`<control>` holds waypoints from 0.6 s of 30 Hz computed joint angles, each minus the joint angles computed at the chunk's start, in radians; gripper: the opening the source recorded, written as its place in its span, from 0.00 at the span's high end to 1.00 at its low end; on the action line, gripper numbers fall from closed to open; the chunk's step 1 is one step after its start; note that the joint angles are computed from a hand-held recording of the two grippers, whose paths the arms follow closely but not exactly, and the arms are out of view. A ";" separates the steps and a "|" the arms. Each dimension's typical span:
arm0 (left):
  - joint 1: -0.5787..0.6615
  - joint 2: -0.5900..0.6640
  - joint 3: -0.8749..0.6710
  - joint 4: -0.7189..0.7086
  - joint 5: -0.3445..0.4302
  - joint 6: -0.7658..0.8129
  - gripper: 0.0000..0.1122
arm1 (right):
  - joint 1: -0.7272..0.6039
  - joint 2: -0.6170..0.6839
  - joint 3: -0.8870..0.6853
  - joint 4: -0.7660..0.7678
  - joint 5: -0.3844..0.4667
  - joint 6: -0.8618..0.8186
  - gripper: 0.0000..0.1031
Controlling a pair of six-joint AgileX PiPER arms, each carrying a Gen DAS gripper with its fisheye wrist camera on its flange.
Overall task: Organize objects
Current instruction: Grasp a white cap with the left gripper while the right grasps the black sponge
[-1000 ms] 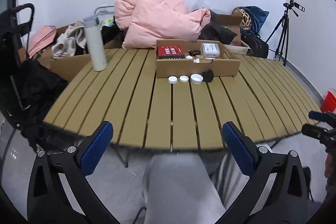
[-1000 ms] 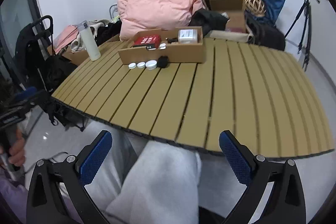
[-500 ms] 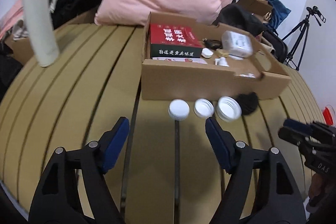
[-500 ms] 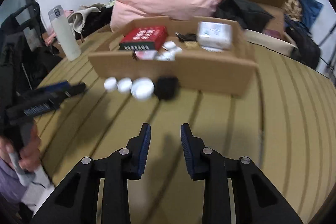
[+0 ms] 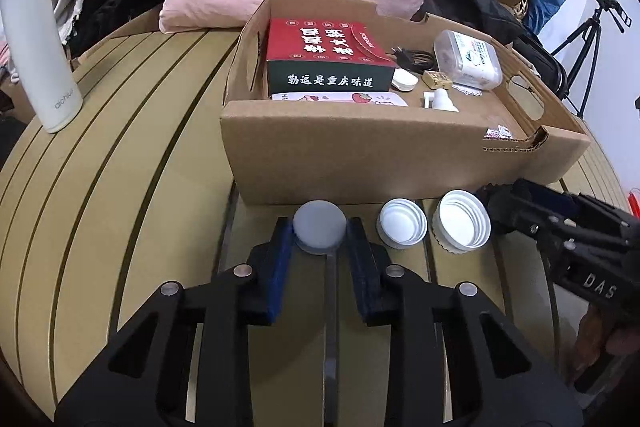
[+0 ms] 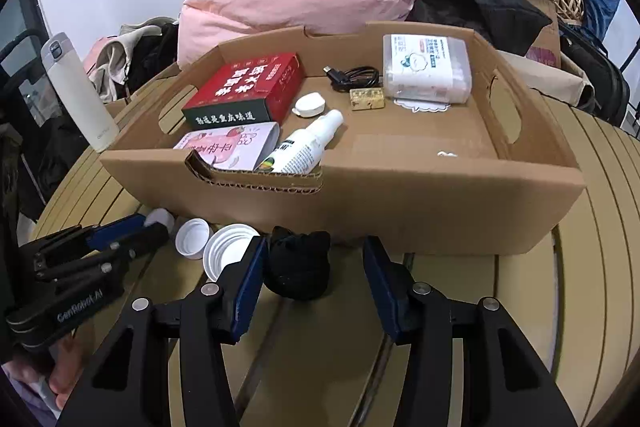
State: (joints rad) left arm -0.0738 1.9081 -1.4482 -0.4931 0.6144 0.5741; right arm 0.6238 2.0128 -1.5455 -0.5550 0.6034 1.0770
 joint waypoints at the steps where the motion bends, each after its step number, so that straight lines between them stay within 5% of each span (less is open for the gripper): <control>1: 0.003 -0.002 0.003 -0.007 0.001 -0.002 0.79 | 0.000 0.001 0.002 0.001 -0.006 -0.002 0.55; 2: 0.007 -0.007 0.006 -0.004 0.003 -0.021 0.79 | -0.001 -0.005 0.011 0.009 -0.024 -0.009 0.69; 7: 0.063 -0.185 0.134 -0.066 0.037 0.004 0.79 | 0.057 -0.110 0.079 -0.092 0.035 0.071 0.68; 12: 0.194 -0.481 0.271 -0.108 0.199 0.054 0.79 | 0.188 -0.386 0.275 -0.175 0.122 0.181 0.68; 18: 0.515 -0.848 0.375 -0.169 0.533 0.180 0.79 | 0.589 -0.636 0.389 -0.295 0.476 0.449 0.68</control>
State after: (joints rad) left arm 0.4407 1.0603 -1.0734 -0.6625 1.1469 0.7537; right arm 1.2131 1.3769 -1.1560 -0.8503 1.0792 1.5258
